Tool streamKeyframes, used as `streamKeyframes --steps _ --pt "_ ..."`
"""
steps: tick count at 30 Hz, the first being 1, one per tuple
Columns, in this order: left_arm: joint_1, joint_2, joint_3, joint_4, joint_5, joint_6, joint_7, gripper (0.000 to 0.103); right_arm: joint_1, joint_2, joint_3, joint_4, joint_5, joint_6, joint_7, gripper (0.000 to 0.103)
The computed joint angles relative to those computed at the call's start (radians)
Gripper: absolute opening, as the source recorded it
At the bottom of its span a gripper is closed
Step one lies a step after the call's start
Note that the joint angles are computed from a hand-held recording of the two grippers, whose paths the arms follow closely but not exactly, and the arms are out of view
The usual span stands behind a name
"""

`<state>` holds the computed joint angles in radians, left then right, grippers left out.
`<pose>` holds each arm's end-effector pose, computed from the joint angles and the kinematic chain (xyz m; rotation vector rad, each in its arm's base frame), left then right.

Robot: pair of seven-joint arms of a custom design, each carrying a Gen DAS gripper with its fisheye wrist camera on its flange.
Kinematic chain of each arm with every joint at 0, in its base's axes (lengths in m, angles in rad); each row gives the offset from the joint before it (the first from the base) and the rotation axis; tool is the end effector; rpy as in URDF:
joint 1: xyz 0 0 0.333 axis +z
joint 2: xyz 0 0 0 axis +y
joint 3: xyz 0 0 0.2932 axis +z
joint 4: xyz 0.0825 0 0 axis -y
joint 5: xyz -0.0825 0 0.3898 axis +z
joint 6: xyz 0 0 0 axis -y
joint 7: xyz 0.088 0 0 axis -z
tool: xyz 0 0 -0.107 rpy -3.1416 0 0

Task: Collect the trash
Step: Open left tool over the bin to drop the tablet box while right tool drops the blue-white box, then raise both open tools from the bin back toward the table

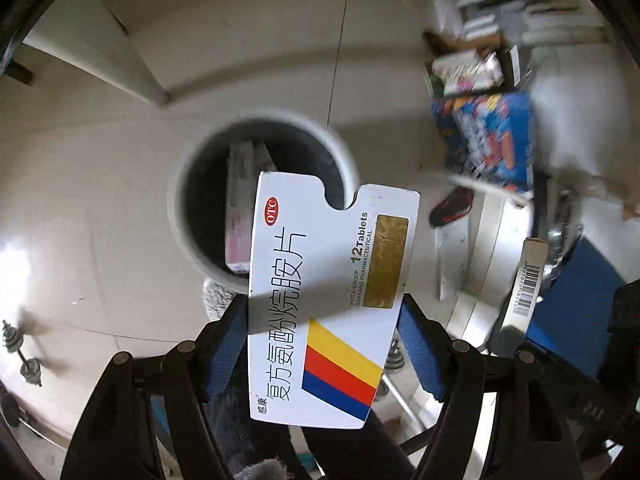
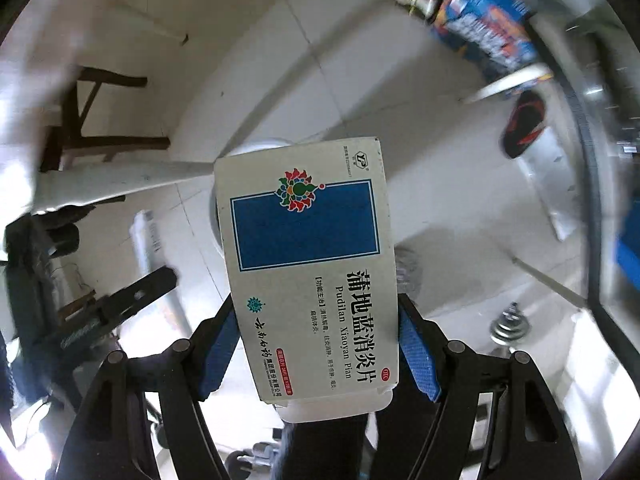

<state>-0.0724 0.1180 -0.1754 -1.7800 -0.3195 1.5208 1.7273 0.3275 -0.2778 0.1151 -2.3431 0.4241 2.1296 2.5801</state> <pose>0.5313 -0.1675 0.4424 1.5000 -2.1718 -0.0631 0.4238 0.2219 0.4261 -1.1537 2.7857 0.5022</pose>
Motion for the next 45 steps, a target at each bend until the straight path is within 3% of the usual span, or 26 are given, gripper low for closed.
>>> streamKeyframes --steps 2,4,5,9,13,14,15,19,21,23,28,38,44,45 --pt "-0.003 0.058 -0.004 -0.021 0.002 0.037 0.023 0.072 0.013 0.048 -0.001 -0.039 0.049 0.088 -0.049 0.076" --pt "0.001 0.084 -0.007 -0.040 0.016 0.077 0.040 0.087 0.027 0.103 -0.001 -0.061 0.092 0.165 -0.098 0.076" --pt "0.003 0.093 -0.007 -0.045 0.025 0.096 0.046 0.100 0.033 0.126 0.000 -0.069 0.111 0.199 -0.115 0.076" --pt "0.028 0.055 0.007 -0.103 0.061 0.183 0.065 0.102 0.055 0.226 0.000 -0.069 0.230 0.308 -0.226 0.076" --pt "0.020 -0.070 0.019 -0.235 0.204 0.382 0.049 0.102 0.066 0.315 0.014 -0.020 0.308 0.384 -0.321 0.079" --pt "0.016 -0.103 0.021 -0.270 0.249 0.426 0.034 0.102 0.068 0.337 0.019 -0.004 0.331 0.398 -0.343 0.084" --pt "0.013 -0.129 0.023 -0.297 0.278 0.457 0.020 0.102 0.070 0.345 0.020 0.002 0.312 0.398 -0.330 0.101" --pt "0.005 -0.204 0.034 -0.353 0.327 0.490 -0.012 0.102 0.079 0.337 0.022 0.006 0.207 0.394 -0.256 0.103" --pt "0.000 -0.226 0.040 -0.357 0.320 0.470 -0.011 0.102 0.082 0.318 0.017 0.017 0.101 0.333 -0.178 0.103" --pt "-0.007 -0.255 0.045 -0.383 0.297 0.499 0.001 0.102 0.084 0.303 0.015 0.034 0.000 0.273 -0.112 0.103" --pt "-0.027 -0.302 0.045 -0.358 0.296 0.408 0.009 0.102 0.084 0.248 0.020 0.092 -0.188 0.061 -0.025 0.103" --pt "-0.056 -0.412 0.059 -0.235 0.278 0.184 0.041 0.102 0.072 0.119 0.041 0.234 -0.286 -0.204 0.035 0.103" --pt "-0.053 -0.442 0.079 -0.078 0.252 0.018 0.037 0.102 0.067 0.087 0.058 0.418 -0.315 -0.400 0.058 0.103" --pt "-0.052 -0.461 0.085 -0.080 0.243 0.032 0.046 0.102 0.068 0.088 0.062 0.459 -0.320 -0.437 0.062 0.103"
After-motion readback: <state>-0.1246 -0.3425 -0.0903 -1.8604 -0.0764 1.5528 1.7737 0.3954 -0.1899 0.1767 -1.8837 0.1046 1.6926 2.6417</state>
